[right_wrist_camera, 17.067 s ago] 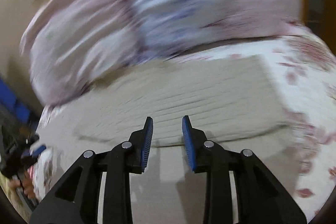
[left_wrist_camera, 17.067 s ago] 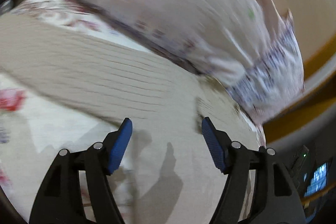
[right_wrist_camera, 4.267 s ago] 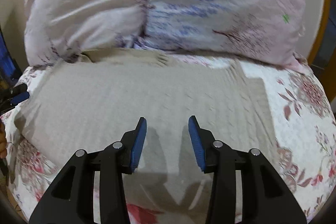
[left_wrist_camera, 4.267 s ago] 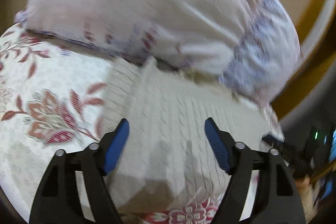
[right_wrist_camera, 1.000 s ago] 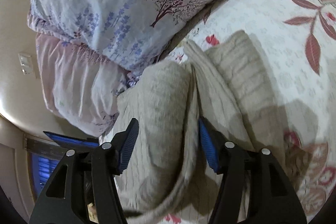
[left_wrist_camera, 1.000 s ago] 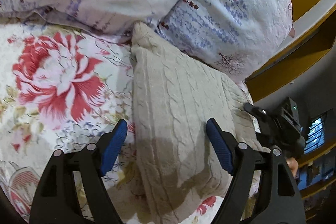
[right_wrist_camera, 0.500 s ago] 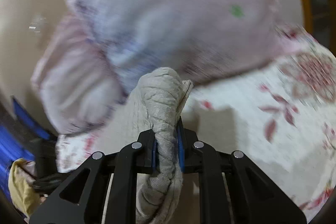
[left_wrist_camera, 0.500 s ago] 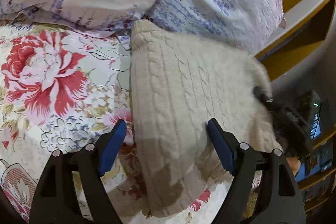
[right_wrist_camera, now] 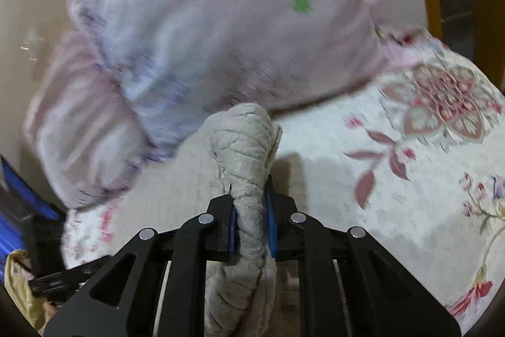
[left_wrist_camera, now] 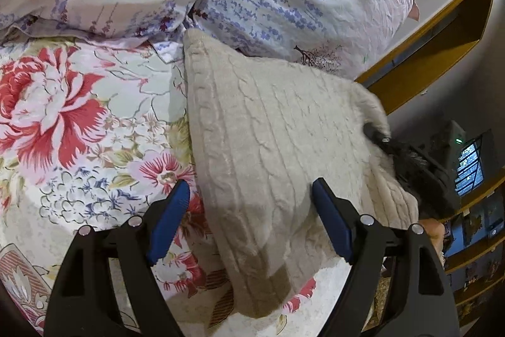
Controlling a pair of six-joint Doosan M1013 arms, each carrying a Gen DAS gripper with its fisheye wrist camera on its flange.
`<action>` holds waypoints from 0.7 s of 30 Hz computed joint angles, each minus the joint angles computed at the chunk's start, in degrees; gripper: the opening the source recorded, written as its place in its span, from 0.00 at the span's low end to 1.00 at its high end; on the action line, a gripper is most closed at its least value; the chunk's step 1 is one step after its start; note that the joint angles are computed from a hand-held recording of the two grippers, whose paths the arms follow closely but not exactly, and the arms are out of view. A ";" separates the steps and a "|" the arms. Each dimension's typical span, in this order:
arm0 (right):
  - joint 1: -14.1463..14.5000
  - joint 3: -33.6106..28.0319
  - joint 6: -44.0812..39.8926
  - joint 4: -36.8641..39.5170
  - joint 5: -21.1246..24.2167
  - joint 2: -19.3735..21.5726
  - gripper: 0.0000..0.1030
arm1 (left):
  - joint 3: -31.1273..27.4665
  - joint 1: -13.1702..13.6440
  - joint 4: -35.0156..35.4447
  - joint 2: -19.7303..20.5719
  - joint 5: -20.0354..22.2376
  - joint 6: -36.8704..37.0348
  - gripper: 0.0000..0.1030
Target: Fold small clothes
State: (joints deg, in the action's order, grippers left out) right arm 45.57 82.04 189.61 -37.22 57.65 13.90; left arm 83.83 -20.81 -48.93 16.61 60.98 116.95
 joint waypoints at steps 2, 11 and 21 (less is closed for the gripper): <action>-1.19 0.20 -1.28 4.60 0.37 0.26 0.18 | -0.11 0.08 -0.11 0.07 0.74 -0.29 0.77; 2.57 4.04 12.44 -2.21 0.28 -4.73 0.53 | 1.45 2.28 -4.61 -0.78 3.48 -0.27 0.77; 4.91 7.96 20.98 -0.78 -11.84 -7.70 0.53 | 3.04 2.74 -3.68 -2.00 6.62 -1.27 0.71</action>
